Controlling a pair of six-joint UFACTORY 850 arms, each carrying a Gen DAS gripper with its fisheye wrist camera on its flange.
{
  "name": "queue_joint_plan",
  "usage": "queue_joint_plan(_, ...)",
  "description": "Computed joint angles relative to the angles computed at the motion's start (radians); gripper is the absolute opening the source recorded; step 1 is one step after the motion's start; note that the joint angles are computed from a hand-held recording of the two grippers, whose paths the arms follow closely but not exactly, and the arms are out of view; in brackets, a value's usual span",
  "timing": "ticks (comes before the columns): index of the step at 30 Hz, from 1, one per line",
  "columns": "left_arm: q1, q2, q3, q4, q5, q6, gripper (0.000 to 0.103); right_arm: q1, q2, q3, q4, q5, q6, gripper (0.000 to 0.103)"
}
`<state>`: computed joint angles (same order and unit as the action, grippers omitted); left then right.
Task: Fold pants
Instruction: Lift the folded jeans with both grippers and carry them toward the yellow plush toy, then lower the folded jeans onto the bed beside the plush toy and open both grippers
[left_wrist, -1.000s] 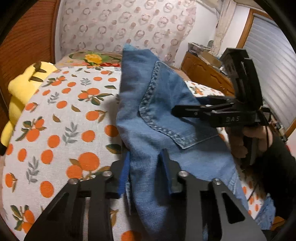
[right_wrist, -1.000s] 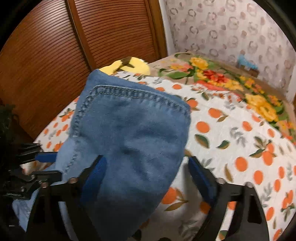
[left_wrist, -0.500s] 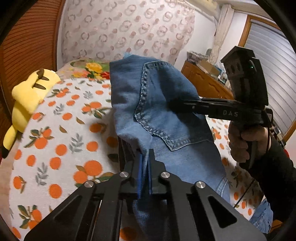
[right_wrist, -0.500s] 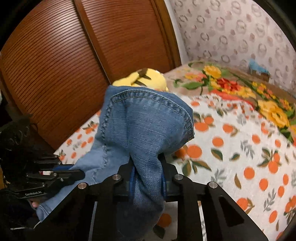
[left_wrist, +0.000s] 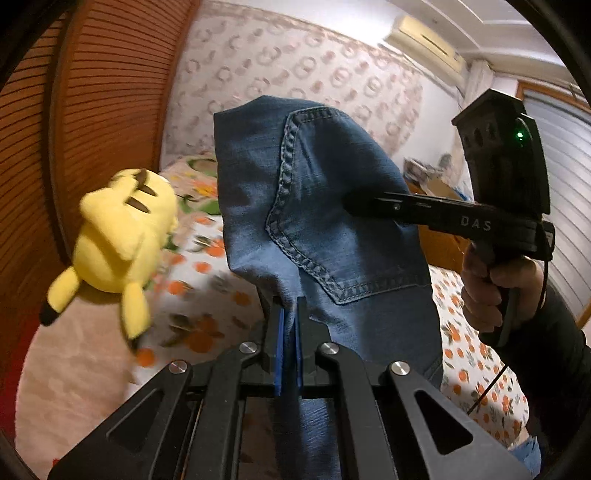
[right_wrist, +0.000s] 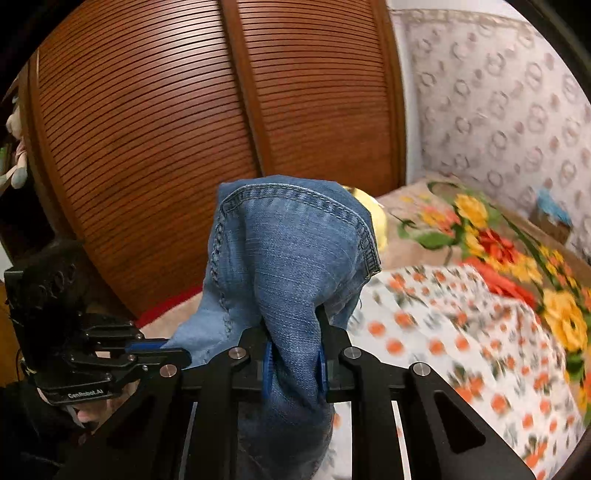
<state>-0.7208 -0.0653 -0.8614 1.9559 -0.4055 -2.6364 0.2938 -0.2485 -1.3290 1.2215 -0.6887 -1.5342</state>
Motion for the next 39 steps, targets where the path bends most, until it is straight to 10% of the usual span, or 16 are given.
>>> queue_joint_plan(11, 0.121, 0.077, -0.006, -0.168, -0.010, 0.291, 0.005, 0.046, -0.151, -0.178, 0.152, -0.071, -0.041, 0.018)
queue_joint_plan(17, 0.219, -0.160, -0.169, -0.295, 0.176, 0.506, 0.005, 0.033, -0.286, -0.238, 0.132, 0.071, 0.033, 0.024)
queue_joint_plan(26, 0.227, -0.241, -0.234, -0.522, 0.195, 0.767, 0.007, 0.034, -0.321, -0.268, -0.114, 0.252, 0.279, 0.056)
queue_joint_plan(32, 0.211, -0.238, -0.244, -0.635, 0.138, 0.855, 0.014, 0.084, -0.212, -0.161, 0.092, 0.348, 0.067, 0.054)
queue_joint_plan(34, 0.205, -0.222, -0.230, -0.601, 0.127, 0.814, 0.021, 0.083, -0.216, -0.164, 0.118, 0.286, 0.034, 0.032)
queue_joint_plan(39, 0.187, -0.172, -0.183, -0.456, 0.095, 0.651, 0.046, 0.097, -0.276, -0.213, -0.108, 0.334, 0.252, 0.027)
